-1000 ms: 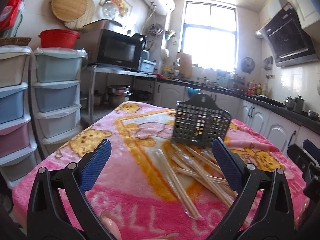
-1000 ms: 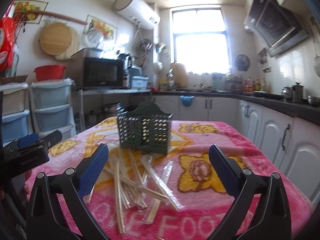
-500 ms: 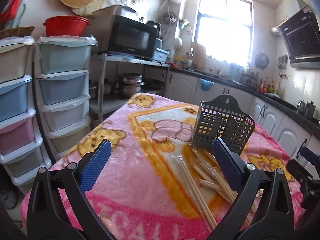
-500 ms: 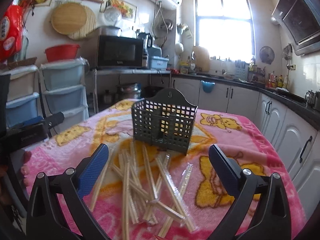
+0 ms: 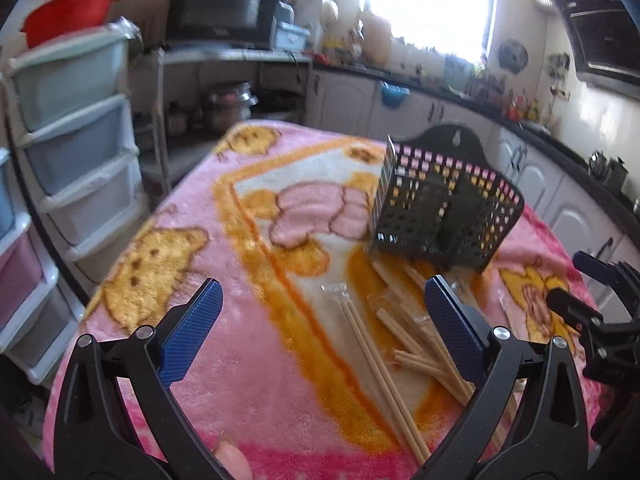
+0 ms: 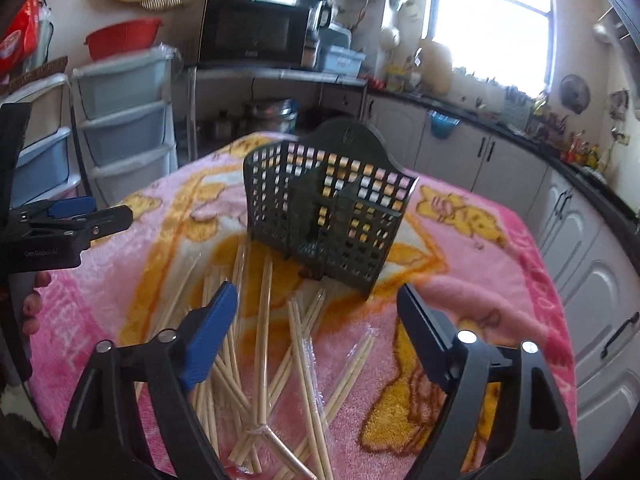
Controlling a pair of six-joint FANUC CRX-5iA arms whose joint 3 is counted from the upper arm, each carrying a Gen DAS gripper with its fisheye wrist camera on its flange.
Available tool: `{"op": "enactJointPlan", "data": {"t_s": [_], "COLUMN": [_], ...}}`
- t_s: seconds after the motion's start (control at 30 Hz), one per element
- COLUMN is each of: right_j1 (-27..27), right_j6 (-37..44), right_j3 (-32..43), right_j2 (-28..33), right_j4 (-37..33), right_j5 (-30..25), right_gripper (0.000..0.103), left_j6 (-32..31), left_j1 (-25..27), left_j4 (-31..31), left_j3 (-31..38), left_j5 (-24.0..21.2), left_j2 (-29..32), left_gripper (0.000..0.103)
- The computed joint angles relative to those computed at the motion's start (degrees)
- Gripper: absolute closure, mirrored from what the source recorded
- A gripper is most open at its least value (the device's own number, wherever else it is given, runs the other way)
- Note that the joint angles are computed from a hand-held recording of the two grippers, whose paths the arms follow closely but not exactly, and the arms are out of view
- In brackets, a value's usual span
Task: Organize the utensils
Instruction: 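Close the left tool on one chopstick while the right tool grasps another chopstick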
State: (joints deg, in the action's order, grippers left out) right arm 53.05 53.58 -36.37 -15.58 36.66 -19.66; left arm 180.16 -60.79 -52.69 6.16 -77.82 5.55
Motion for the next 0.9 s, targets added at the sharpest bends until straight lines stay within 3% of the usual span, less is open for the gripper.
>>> {"op": "enactJointPlan", "data": {"t_s": [0.07,0.17,0.2,0.33,0.47,0.6,0.77,0.9], "right_j1": [0.4,0.0,-0.2,-1.2,-2.2,-3.2,-3.9,-3.9], "right_j6": [9.5,18.6,20.6,29.5,34.8,40.3,43.5,43.6], "right_j3": [4.4,9.5,10.8,16.3,21.0,25.2,29.0,31.1], "right_j2": [2.3,5.8,6.9,10.6,14.4,17.1,20.2,22.7], "right_j4": [-10.2,-19.0,-20.6,-28.3,-32.2,-37.0,-40.2,-40.2], "right_j5": [-3.4,-7.6,-8.7,-12.8,-16.9,-20.8,-23.9,-24.8], "right_gripper": [0.032,0.047,0.051,0.060,0.070,0.072,0.073,0.073], "left_j6": [-1.6,-3.7,-4.9,-10.1,-14.0,-16.4,-20.7,-21.9], "left_j1": [2.3,6.2,8.4,14.9,19.8,22.7,26.2,27.9], "left_j4": [2.3,6.7,9.3,18.2,25.5,29.8,36.6,39.5], "left_j3": [-1.8,-4.1,-6.0,-9.7,-13.0,-15.5,-18.2,-18.9], "left_j5": [3.6,8.5,12.9,21.3,26.9,31.4,36.7,37.7], "left_j2": [-1.2,-2.6,-3.8,-4.9,-5.5,-6.0,-5.9,-5.1], "left_gripper": [0.010,0.011,0.015,0.038,0.050,0.063,0.065,0.065]}}
